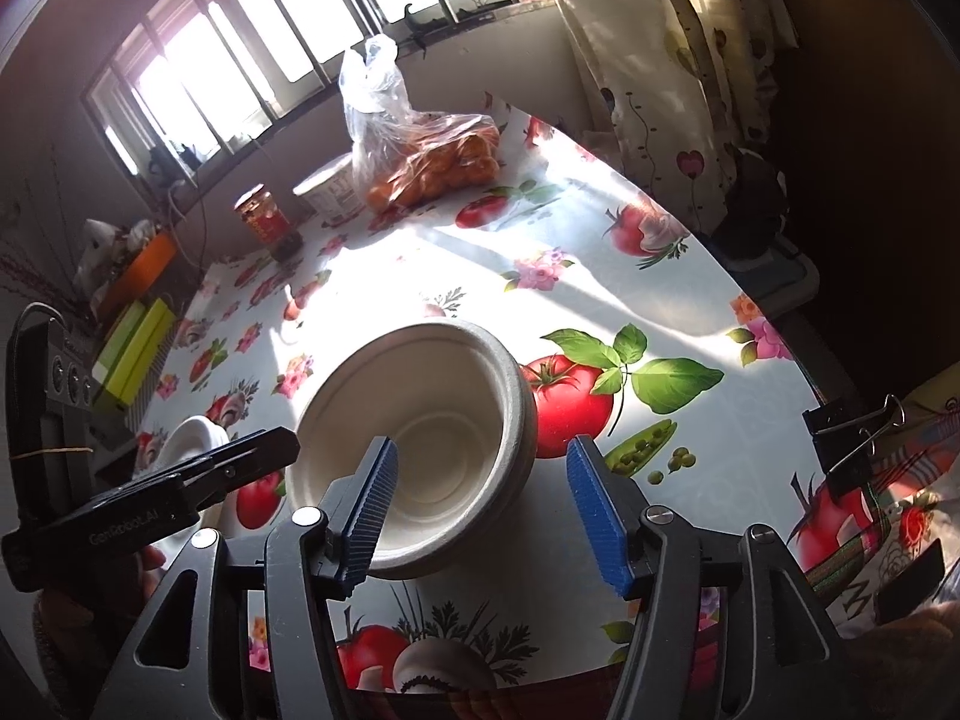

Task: Organize plates and bowls
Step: 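Close both tools on the rim of the nested beige bowl stack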

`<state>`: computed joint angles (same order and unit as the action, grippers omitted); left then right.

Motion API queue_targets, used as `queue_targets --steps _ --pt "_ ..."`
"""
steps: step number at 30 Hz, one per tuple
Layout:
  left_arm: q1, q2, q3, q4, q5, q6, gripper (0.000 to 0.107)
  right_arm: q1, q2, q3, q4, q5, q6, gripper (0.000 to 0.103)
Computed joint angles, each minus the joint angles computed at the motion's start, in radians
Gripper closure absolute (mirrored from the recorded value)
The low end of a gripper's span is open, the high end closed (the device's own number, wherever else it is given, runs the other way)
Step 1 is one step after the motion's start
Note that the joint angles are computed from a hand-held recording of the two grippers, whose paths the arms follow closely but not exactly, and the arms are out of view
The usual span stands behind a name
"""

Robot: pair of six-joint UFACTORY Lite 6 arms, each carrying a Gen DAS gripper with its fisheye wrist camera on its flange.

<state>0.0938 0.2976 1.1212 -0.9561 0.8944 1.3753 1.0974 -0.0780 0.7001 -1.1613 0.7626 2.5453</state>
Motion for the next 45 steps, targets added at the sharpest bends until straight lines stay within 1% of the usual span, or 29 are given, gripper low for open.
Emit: queue_targets --steps 4,12,16,19,23,27,32,34,36,38,39,41,43,45 --pt "0.013 0.037 0.018 -0.004 0.014 -0.004 0.060 -0.014 0.015 -0.012 -0.011 -0.021 0.013 0.044" --pt "-0.007 0.026 0.001 -0.015 -0.043 0.009 0.060 -0.052 0.019 -0.047 -0.096 -0.088 0.112 0.044" --pt "-0.016 0.031 -0.001 -0.016 -0.057 0.008 0.060 -0.058 0.020 -0.053 -0.114 -0.094 0.126 0.044" --pt "-0.029 0.026 -0.011 -0.012 -0.088 0.007 0.060 -0.062 0.020 -0.056 -0.121 -0.101 0.125 0.044" --pt "-0.035 0.029 -0.013 -0.020 -0.084 0.012 0.060 -0.071 0.028 -0.055 -0.147 -0.122 0.136 0.045" --pt "-0.042 0.032 -0.015 -0.024 -0.084 0.015 0.060 -0.076 0.029 -0.059 -0.178 -0.136 0.162 0.053" --pt "-0.051 0.045 -0.007 -0.015 -0.082 0.001 0.060 -0.083 0.026 -0.070 -0.207 -0.151 0.196 0.057" --pt "-0.055 0.048 -0.007 -0.014 -0.086 -0.003 0.060 -0.087 0.027 -0.072 -0.220 -0.158 0.206 0.064" --pt "-0.058 0.050 -0.007 -0.008 -0.090 -0.008 0.067 -0.090 0.035 -0.067 -0.220 -0.163 0.200 0.069" --pt "-0.064 0.050 -0.008 -0.002 -0.099 -0.014 0.070 -0.091 0.036 -0.069 -0.230 -0.166 0.211 0.071" --pt "-0.065 0.050 -0.009 -0.001 -0.100 -0.014 0.074 -0.091 0.035 -0.070 -0.237 -0.169 0.221 0.073" --pt "-0.068 0.046 -0.014 0.000 -0.105 -0.012 0.075 -0.093 0.039 -0.069 -0.246 -0.175 0.226 0.075" --pt "-0.072 0.042 -0.020 0.000 -0.110 -0.009 0.076 -0.097 0.043 -0.066 -0.255 -0.187 0.224 0.080" --pt "-0.080 0.036 -0.027 0.001 -0.122 -0.010 0.078 -0.096 0.047 -0.066 -0.263 -0.192 0.230 0.081"
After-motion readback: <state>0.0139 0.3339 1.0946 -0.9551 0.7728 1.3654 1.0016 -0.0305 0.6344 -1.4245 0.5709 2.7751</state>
